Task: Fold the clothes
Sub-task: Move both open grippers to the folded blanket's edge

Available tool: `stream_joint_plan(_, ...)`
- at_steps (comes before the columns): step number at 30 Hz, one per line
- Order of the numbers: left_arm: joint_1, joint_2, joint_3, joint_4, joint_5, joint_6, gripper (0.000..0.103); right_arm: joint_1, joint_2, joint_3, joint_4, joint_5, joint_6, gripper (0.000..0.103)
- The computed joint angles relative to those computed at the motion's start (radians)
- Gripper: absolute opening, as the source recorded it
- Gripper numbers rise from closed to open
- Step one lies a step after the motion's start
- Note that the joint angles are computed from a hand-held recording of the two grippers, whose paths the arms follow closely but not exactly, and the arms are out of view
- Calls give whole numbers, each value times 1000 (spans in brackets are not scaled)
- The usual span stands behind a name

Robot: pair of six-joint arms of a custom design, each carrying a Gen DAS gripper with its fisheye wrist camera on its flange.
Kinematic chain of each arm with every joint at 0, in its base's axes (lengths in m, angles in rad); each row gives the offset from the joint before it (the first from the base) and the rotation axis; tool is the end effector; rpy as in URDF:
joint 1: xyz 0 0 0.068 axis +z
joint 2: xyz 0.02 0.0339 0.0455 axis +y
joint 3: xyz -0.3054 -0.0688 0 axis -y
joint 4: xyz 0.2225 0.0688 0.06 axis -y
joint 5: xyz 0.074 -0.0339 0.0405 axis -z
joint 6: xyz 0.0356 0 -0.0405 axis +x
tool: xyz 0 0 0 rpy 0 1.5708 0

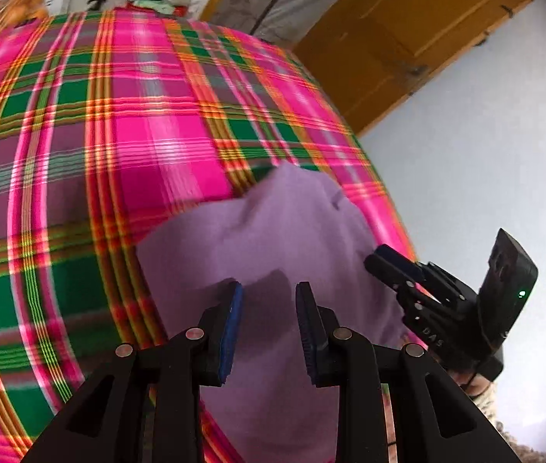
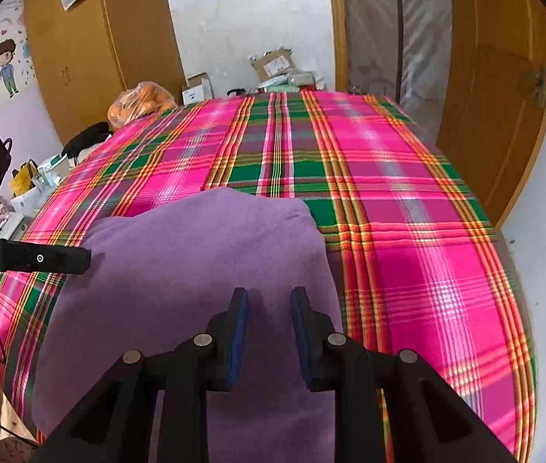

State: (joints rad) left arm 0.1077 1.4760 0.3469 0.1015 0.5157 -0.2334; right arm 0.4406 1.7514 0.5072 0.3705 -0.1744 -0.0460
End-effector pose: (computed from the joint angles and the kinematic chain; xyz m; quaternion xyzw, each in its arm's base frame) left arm 0.1955 0.0035 0.1522 -0.0907 0.9296 -0.2615 0.2435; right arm 0.2444 0.1221 0.1388 -0.2544 0.9016 0.1470 0.3176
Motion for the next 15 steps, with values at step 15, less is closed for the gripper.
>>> stream_joint_plan(15,54,142,-52,188,52,10,29,-24,38,-10,37,-38,-14,24)
